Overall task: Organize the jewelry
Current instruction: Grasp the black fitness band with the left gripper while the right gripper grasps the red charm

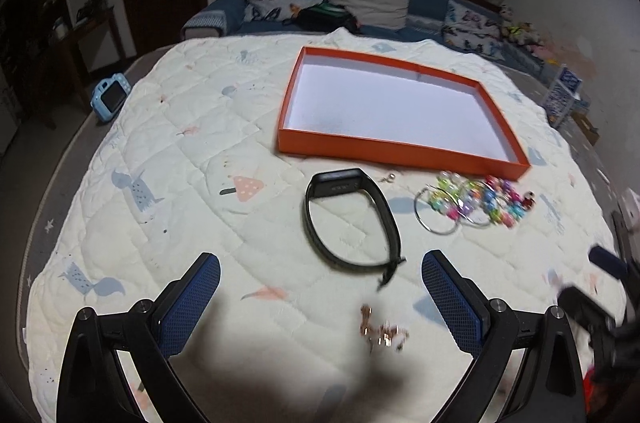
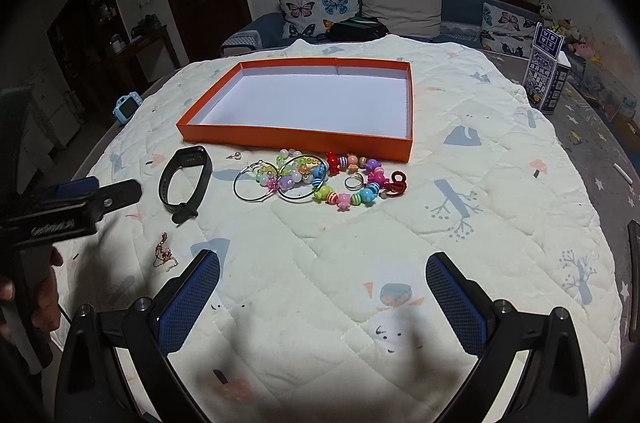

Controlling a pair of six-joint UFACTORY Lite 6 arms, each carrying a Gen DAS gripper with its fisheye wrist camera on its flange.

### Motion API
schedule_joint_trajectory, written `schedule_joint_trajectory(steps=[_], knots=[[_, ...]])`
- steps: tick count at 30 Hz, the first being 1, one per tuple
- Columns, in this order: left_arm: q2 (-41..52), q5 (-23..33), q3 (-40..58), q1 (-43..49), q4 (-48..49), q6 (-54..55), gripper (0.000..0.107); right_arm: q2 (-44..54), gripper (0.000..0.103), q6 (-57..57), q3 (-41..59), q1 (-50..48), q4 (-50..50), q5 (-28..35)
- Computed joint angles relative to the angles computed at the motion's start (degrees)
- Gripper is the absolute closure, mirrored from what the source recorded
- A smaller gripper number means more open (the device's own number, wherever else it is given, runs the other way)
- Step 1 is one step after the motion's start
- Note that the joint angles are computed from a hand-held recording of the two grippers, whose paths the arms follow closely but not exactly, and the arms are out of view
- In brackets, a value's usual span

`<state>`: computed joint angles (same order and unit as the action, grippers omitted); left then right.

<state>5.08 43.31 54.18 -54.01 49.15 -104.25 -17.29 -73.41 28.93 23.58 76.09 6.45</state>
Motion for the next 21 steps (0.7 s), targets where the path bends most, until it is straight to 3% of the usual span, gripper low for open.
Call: schedule_joint_trajectory(steps=[6, 15, 21], knots=[[10.0, -3.7, 8.9, 7.3, -2.8, 4.1, 0.004, 4.7, 0.0, -15.9, 2.5, -2.5, 13.5, 3.2], [20.2, -6.6, 17.5, 14.1, -7.3, 7.5, 0.005, 10.7, 0.0, -22.4, 6.3, -6.0, 17.8, 7.2], [25.3, -5.6, 22.5, 15.1, -8.7, 9.0, 0.016, 14.5, 0.002, -23.2, 8.5, -6.9, 17.6, 8.0]])
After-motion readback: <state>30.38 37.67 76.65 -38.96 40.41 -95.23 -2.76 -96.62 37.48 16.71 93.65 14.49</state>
